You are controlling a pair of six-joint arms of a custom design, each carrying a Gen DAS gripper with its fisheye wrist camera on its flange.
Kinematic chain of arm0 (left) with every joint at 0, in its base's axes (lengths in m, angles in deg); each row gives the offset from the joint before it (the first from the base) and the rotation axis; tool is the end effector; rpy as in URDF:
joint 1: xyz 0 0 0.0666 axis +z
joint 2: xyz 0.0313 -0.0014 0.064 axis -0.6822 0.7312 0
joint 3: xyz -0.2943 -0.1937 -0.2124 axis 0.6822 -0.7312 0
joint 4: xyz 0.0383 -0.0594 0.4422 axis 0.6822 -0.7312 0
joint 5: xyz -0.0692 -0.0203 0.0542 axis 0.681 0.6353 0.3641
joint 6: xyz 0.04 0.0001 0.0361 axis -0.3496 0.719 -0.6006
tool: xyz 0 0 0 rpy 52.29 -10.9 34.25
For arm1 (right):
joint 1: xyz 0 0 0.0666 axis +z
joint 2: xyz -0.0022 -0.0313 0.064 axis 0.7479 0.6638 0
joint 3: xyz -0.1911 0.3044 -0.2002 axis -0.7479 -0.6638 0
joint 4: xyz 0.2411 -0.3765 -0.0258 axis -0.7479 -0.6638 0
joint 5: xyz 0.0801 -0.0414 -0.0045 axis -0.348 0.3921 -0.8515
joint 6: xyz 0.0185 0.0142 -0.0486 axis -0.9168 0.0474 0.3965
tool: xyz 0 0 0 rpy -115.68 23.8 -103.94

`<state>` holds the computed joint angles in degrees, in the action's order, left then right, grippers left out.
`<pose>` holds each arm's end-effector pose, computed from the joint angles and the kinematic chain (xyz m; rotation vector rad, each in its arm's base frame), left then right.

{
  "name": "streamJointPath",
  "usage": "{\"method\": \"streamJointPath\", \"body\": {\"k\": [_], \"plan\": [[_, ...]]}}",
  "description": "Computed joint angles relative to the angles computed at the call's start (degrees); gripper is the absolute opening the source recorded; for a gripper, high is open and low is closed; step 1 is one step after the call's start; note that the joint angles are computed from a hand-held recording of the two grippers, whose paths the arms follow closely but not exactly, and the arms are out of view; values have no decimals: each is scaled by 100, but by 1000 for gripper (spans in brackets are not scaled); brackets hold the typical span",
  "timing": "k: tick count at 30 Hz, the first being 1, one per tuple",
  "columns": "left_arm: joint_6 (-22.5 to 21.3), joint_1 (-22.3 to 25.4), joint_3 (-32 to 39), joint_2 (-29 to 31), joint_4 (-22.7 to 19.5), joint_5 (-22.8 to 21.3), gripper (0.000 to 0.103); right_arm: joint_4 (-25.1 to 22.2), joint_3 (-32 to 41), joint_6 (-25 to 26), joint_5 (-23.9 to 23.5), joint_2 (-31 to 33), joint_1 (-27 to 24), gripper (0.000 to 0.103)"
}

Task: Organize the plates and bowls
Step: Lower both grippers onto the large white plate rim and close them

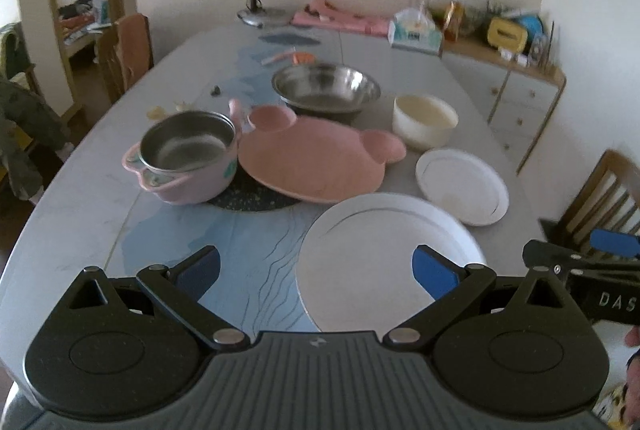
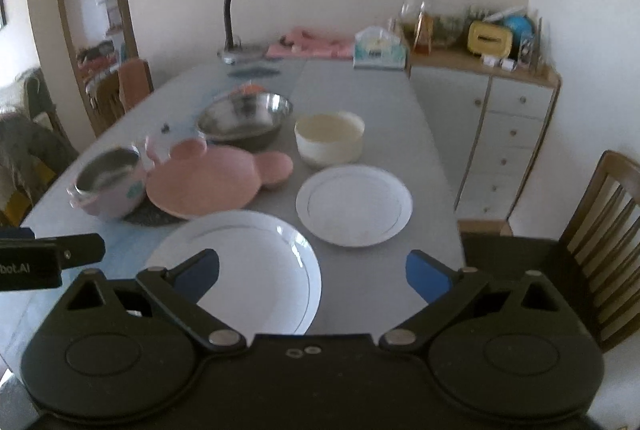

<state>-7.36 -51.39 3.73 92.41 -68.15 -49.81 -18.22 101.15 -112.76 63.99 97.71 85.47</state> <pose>0.3391 -0.0504 0.4310 0.0482 2.3674 -0.1224 0.3175 0.2217 0.4321 -0.0162 2.3011 0.0877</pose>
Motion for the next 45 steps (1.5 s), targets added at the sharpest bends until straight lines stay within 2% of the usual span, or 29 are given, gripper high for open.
{"method": "streamJointPath", "body": {"k": [4, 6, 8, 13, 15, 18, 21, 24, 26, 28, 29, 32, 38, 45], "plan": [[-222, 205, 15, 372, 90, 237, 102, -76, 37, -97, -312, 354, -196, 89], [-288, 288, 39, 565, 120, 284, 102, -187, 90, -224, -391, 517, -263, 88], [-351, 328, 87, 753, 91, 216, 93, -191, 102, -311, -534, 634, -339, 87], [-478, 472, 237, 1197, -56, 519, 71, -306, 165, -411, -826, 895, -464, 70], [-490, 495, 289, 1345, -104, 617, 66, -340, 181, -428, -870, 969, -487, 63], [-551, 502, 341, 1501, -109, 720, 66, -375, 214, -448, -932, 1045, -544, 55], [-609, 514, 423, 1639, -153, 828, 65, -415, 249, -564, -1026, 1123, -618, 54], [-634, 521, 506, 1782, -208, 885, 58, -443, 281, -659, -1164, 1210, -694, 48], [-608, 503, 554, 1864, -252, 866, 52, -433, 292, -700, -1229, 1261, -723, 42], [-580, 499, 596, 1936, -299, 867, 39, -455, 282, -812, -1296, 1269, -747, 39], [-577, 502, 611, 1963, -326, 893, 35, -469, 286, -903, -1348, 1278, -757, 39], [-517, 527, 624, 2003, -365, 1000, 32, -492, 301, -1053, -1516, 1311, -780, 35], [-478, 561, 667, 2054, -398, 1216, 17, -426, 274, -1047, -1712, 1281, -843, 20], [-439, 488, 634, 2006, -334, 1073, 16, -589, 406, -1215, -1701, 1377, -836, 19]]}}
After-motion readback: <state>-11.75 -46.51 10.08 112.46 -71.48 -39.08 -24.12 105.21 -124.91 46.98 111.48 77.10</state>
